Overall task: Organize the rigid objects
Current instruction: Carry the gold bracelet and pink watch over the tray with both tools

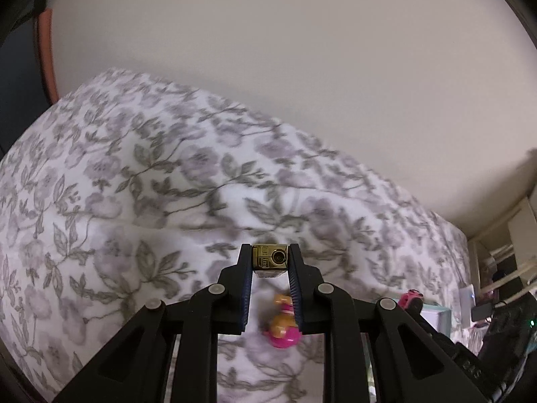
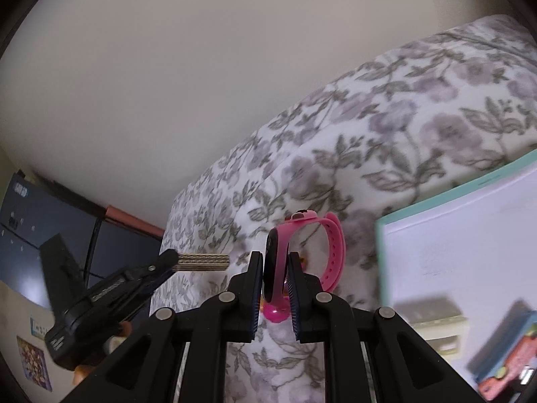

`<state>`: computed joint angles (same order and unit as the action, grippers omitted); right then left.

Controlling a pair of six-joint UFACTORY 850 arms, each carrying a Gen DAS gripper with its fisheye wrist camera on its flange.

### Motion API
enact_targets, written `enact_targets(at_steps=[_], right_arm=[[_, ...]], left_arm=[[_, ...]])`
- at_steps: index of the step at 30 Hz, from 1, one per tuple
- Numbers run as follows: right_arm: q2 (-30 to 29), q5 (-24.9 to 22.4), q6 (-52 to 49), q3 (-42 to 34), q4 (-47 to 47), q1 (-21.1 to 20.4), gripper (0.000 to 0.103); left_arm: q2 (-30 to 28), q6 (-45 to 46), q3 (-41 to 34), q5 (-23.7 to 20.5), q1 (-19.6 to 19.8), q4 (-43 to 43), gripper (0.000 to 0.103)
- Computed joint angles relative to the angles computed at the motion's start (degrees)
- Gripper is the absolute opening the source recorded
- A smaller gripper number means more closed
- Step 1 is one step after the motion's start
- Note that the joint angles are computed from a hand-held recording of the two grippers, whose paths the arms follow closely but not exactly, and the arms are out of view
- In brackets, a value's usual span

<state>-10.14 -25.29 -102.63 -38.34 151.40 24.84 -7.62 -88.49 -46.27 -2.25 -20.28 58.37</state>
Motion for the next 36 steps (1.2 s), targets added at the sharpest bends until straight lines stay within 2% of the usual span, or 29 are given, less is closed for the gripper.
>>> enact_targets(at_steps=[5, 7, 9, 13, 17, 22, 26, 29, 36], right_arm=[[3.8, 2.5, 1.9, 2.6, -0.3, -2.9, 0.016], [5.2, 2.9, 3.4, 3.5, -2.0, -4.2, 0.016], [6.7, 4.4, 5.2, 4.3, -4.4, -5.4, 0.016], [9.2, 8.2, 5.9, 5.5, -5.7, -7.0, 0.016], [10.3, 10.9, 9.3, 6.5, -9.2, -8.9, 0.016], [11.2, 13.5, 17.6, 7.5, -18.3, -11.3, 0.016], [11.6, 15.2, 28.5, 8.1, -30.6, -13.0, 0.016], [11.8, 17.0, 38.2, 8.4, -41.2, -13.8, 0.016], [11.9, 17.9, 50.8, 9.1, -54.5, -15.7, 0.017]], left_arm=[[1.8, -13.3, -0.6, -0.7, -3.8, 14.3, 0.021], [2.3, -15.1, -0.9, -1.3, -5.1, 16.5, 0.021], [2.4, -13.5, -1.2, -1.4, -6.3, 15.1, 0.021], [2.0, -3.1, -2.3, -1.1, -8.8, 4.8, 0.021], [1.1, -3.2, -3.5, -2.6, -11.7, 5.6, 0.021], [-0.5, 0.4, -4.9, -4.4, -15.0, 2.5, 0.021], [-2.1, 0.9, -6.1, -5.3, -17.1, 2.2, 0.021], [-3.2, 0.4, -6.9, -5.4, -18.0, 2.3, 0.021], [-6.3, 2.1, -8.8, -6.1, -19.9, 0.3, 0.021]])
